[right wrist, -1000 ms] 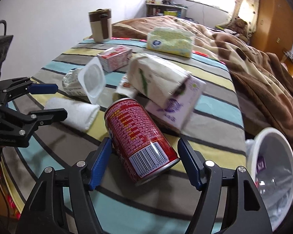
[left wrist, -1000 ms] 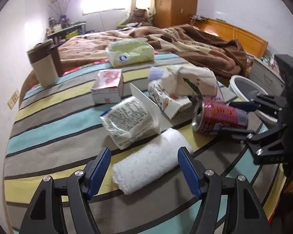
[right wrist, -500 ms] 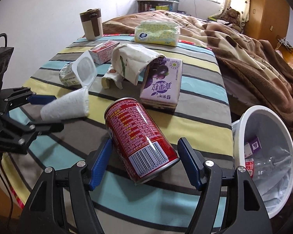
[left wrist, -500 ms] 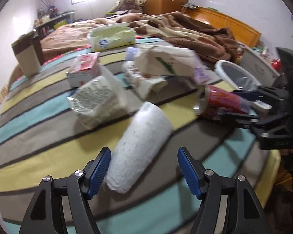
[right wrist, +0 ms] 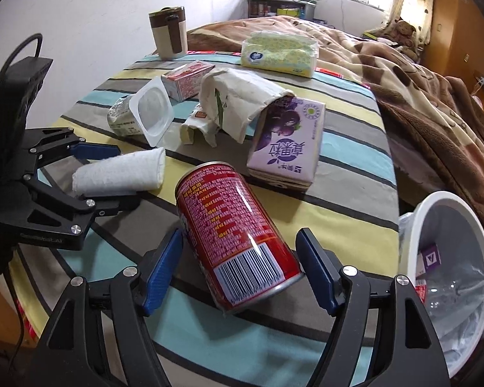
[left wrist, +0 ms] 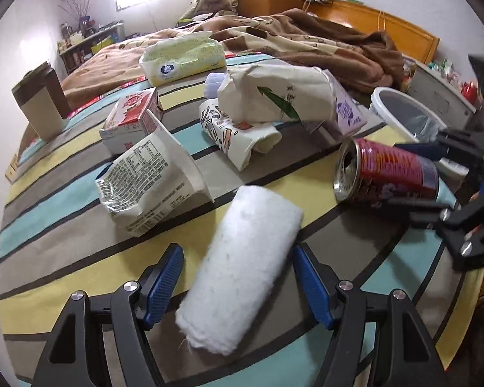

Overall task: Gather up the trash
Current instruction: 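Grasp the white towel roll with the left tool while the right tool grasps the red can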

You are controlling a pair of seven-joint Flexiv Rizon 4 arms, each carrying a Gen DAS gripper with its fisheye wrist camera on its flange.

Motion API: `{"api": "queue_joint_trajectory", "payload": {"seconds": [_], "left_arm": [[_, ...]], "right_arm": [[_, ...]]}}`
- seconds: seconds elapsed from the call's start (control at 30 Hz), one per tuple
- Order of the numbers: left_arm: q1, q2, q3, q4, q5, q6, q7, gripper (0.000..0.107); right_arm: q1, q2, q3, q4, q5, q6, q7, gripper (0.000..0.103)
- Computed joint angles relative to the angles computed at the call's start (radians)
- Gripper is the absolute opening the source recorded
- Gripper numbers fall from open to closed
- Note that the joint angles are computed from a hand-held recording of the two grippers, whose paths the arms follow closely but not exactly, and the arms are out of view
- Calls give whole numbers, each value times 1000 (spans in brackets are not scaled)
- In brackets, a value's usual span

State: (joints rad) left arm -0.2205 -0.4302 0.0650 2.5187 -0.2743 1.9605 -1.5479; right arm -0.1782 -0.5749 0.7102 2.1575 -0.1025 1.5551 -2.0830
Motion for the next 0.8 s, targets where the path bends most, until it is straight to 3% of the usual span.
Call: {"api": "queue_joint_trajectory", "payload": {"seconds": [0.07, 0.2, 0.27, 0.33, 0.47, 0.6, 0.8], "left_arm": [[99, 2, -61, 4, 92, 8, -60, 70], [112, 3, -76, 7, 98, 12, -66, 67], [130, 4, -90, 10, 119, 19, -85, 57], [96, 6, -68, 12, 91, 22, -80, 48], [173, 9, -121, 21, 163, 43, -142, 31], [109, 6, -83, 23, 134, 56, -156, 27], [85, 18, -82, 55, 122, 121, -218, 27]], "right_arm": [[-21, -14, 24, -10, 3, -14, -10, 74], [-28, -26, 33, -22, 21, -43, -18, 74], [-5, -19, 11, -20, 32, -50, -18, 74], [-5, -16, 12, -14, 45, -38, -28, 74], [-60, -28, 72, -16, 75, -35, -64, 70], [-57, -29, 69, -13, 80, -21, -57, 64], [-100, -43, 109, 0, 72, 4, -48, 59]]}}
